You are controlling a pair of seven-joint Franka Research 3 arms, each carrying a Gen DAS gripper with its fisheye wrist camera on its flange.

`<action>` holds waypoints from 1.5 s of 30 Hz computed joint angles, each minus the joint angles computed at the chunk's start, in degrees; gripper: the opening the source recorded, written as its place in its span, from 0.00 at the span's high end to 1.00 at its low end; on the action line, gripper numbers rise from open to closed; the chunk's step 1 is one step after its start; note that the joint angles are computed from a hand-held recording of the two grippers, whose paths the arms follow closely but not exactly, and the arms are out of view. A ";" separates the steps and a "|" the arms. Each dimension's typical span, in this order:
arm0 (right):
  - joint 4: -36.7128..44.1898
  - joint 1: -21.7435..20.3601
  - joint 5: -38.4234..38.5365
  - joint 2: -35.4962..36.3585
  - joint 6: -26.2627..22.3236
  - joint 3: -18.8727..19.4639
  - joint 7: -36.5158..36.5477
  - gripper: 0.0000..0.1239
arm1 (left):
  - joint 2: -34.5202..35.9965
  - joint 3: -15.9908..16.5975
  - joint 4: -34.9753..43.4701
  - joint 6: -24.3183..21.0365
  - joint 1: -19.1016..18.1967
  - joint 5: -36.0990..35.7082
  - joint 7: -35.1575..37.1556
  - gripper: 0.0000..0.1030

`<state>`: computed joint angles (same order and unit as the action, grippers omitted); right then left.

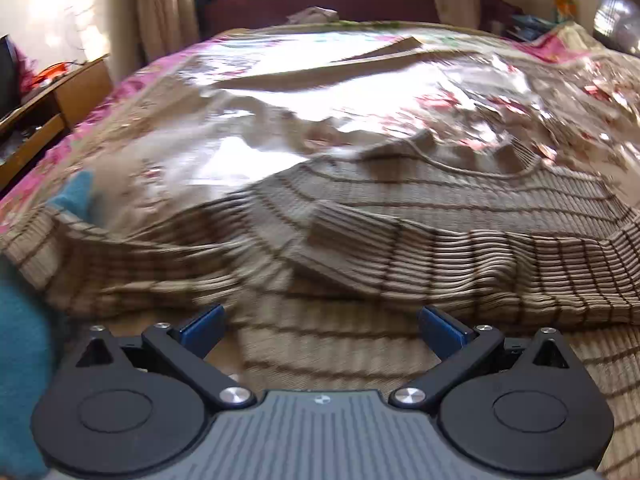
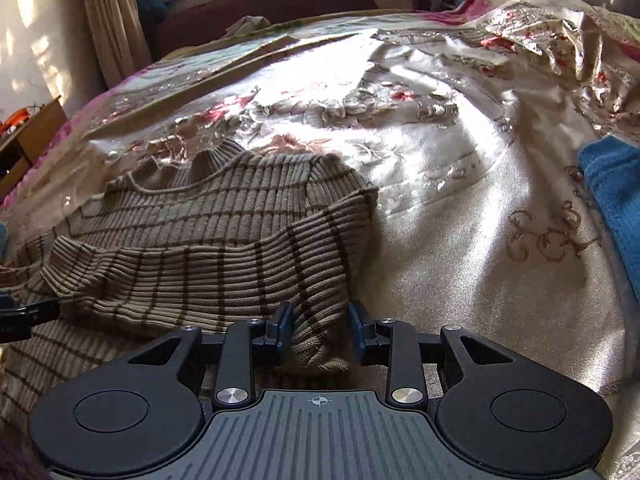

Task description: Fold small clothes

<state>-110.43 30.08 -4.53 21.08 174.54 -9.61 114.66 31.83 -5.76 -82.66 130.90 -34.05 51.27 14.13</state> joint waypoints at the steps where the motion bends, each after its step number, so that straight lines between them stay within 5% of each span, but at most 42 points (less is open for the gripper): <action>1: -1.24 1.03 -0.89 -0.90 1.39 -0.87 0.37 0.76 | -1.86 0.25 -2.49 0.34 0.04 0.31 -1.56 0.00; 5: -2.98 1.45 -1.30 -1.80 2.54 0.03 -3.05 0.69 | -9.25 -0.06 -11.78 -0.62 1.49 2.03 -7.86 0.00; 7: -2.74 4.42 -2.68 -1.17 1.24 -2.98 -0.75 0.68 | -12.80 -0.50 -15.67 -2.63 2.61 3.47 -11.23 0.00; 10: -5.00 6.54 -3.40 -1.96 5.25 -5.04 2.03 0.67 | -16.92 -1.18 -19.55 -6.99 4.83 4.39 -14.85 0.00; 12: -6.27 6.65 -1.71 -2.65 8.26 -4.64 1.47 0.67 | -19.77 -1.63 -22.91 -6.04 7.52 3.22 -18.31 0.04; 16: -6.75 3.37 1.61 -2.81 12.10 0.79 -2.34 0.67 | -23.06 -2.40 -26.67 -4.20 12.57 2.40 -23.32 0.19; 18: -6.48 -1.10 2.76 -2.36 13.25 6.46 -4.55 0.67 | -24.14 -2.64 -27.56 -3.70 14.80 2.93 -25.87 0.24; 23: -5.43 -7.67 5.38 -0.53 13.01 15.14 -8.59 0.68 | -25.71 -2.51 -30.51 4.30 19.96 3.41 -32.38 0.44; 29: -5.56 -8.72 9.73 0.12 11.92 17.13 -12.28 0.68 | -23.93 -2.59 -29.85 5.29 21.03 5.93 -37.03 0.49; 34: -5.77 -10.23 13.43 0.35 12.63 19.26 -15.45 0.68 | -23.91 -2.12 -29.93 7.43 20.87 12.02 -44.51 0.67; 38: -5.84 -10.76 16.35 0.45 13.07 20.27 -17.85 0.68 | -22.02 -2.15 -27.80 7.22 21.14 10.12 -43.04 0.78; 45: -6.45 -16.77 20.31 0.75 14.46 27.06 -21.42 0.69 | -22.77 -1.84 -28.63 12.45 21.14 13.16 -47.78 0.88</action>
<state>-116.88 13.31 15.78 21.83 189.01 17.46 93.24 9.06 -7.60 -111.29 143.35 -12.91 64.43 -33.65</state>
